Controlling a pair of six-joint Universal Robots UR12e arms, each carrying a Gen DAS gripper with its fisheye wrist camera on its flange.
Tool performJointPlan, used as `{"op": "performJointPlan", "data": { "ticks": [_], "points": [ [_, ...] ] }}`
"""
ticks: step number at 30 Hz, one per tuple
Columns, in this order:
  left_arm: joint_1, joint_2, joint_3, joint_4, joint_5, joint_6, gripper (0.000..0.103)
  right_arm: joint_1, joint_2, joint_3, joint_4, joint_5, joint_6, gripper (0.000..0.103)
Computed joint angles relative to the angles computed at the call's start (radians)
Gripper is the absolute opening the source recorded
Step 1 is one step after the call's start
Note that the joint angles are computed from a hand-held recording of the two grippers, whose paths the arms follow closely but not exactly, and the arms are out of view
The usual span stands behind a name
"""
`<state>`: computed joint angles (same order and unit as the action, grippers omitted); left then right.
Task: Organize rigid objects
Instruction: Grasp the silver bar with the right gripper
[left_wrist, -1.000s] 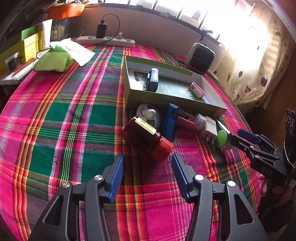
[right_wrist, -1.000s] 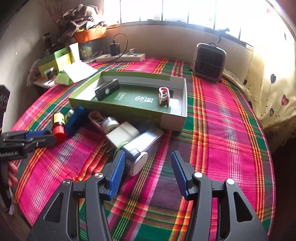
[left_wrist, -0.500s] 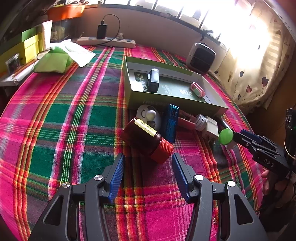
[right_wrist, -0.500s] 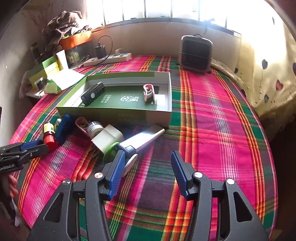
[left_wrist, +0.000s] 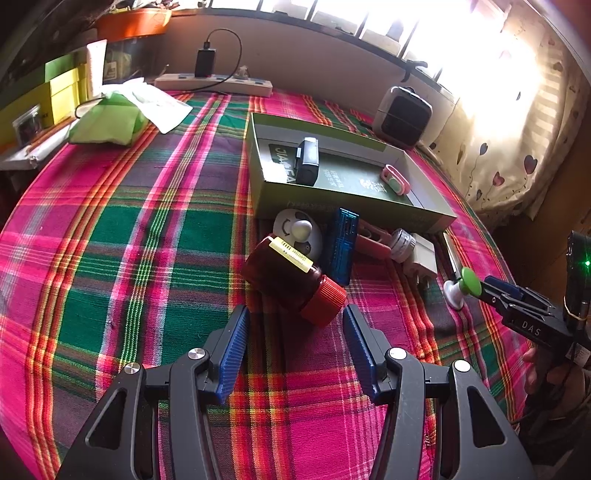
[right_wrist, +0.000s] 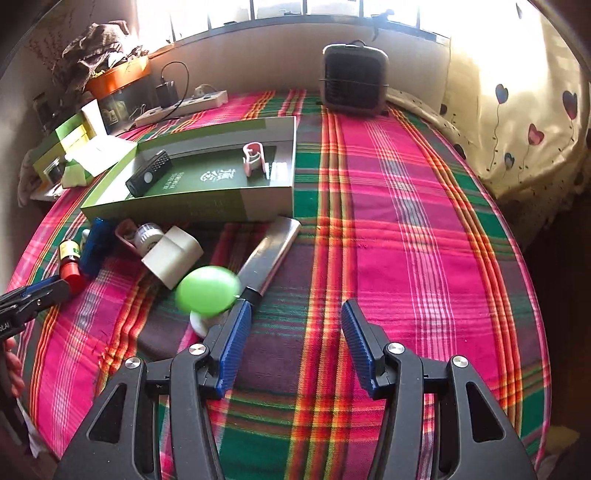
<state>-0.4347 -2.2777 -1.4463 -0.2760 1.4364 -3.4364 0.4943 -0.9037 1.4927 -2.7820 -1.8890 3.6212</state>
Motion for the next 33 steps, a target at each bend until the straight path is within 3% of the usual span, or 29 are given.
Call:
{"op": "performJointPlan", "data": {
  "ticks": [7, 14, 24, 33],
  "points": [
    [0.000, 0.000, 0.001, -0.001, 0.002, -0.004, 0.052, -0.023, 0.003, 0.014, -0.067, 0.071, 0.048, 0.052],
    [0.001, 0.006, -0.005, -0.005, -0.004, -0.028, 0.052, -0.031, 0.025, -0.015, -0.103, 0.098, 0.022, 0.052],
    [-0.013, 0.003, 0.012, -0.032, 0.010, -0.018, 0.052, -0.032, 0.053, -0.080, -0.005, 0.079, -0.019, 0.052],
    [-0.023, -0.006, 0.038, -0.070, 0.039, -0.035, 0.052, -0.033, 0.043, -0.062, -0.002, 0.053, -0.021, 0.051]
  ]
}}
